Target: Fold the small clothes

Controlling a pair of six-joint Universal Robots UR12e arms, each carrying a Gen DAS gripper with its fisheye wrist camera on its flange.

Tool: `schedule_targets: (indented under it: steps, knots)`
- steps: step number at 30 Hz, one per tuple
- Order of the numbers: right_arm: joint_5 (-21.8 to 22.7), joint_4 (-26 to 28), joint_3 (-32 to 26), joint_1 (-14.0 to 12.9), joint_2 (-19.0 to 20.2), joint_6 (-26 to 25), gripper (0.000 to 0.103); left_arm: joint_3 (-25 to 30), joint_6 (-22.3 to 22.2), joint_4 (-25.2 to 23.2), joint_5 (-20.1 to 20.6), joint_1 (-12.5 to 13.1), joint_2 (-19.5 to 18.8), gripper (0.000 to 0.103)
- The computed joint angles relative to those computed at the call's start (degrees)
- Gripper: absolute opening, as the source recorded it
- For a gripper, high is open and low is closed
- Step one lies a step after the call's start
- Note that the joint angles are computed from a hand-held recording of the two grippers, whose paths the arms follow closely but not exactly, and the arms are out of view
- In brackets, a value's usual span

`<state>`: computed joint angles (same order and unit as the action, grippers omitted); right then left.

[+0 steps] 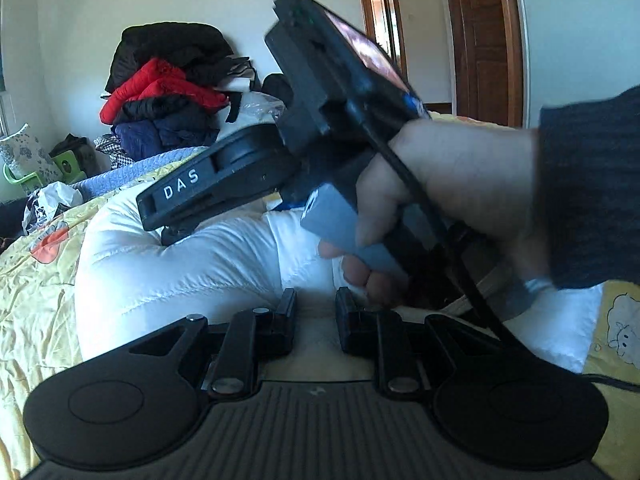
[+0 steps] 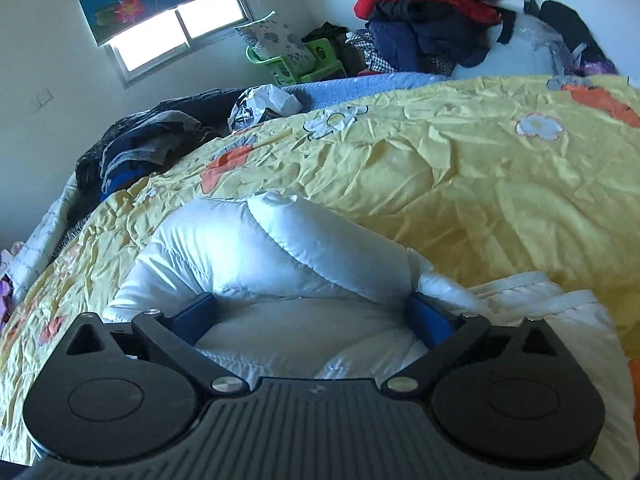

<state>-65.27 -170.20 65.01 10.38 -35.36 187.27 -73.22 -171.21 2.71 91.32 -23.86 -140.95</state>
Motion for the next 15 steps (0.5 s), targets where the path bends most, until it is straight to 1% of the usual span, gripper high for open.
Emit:
schedule_targets:
  steps: [3,6,9,12,15]
  knots:
    - [0.18,-0.91,-0.45,0.08,0.58,0.32,0.099,0.21,-0.96,0.88,-0.22,0.07,-0.45,0.019]
    - [0.41,-1.92,-0.29,0.03,0.74,0.5,0.099,-0.04,-1.58,2.82,-0.33,0.13,-0.9,0.019]
    - [0.91,-2.93,-0.13,-0.09,0.93,1.0,0.099,0.05,-2.05,3.46,-0.47,0.14,-1.18,0.019]
    - [1.18,-3.7,-0.13,-0.15,1.14,1.36,0.099,-0.01,-3.18,4.1,-1.44,0.53,-1.46,0.019]
    - [0.78,-3.45,-0.23,-0.04,1.18,1.05,0.099,-0.08,-4.65,4.04,-2.2,0.76,-1.4,0.019]
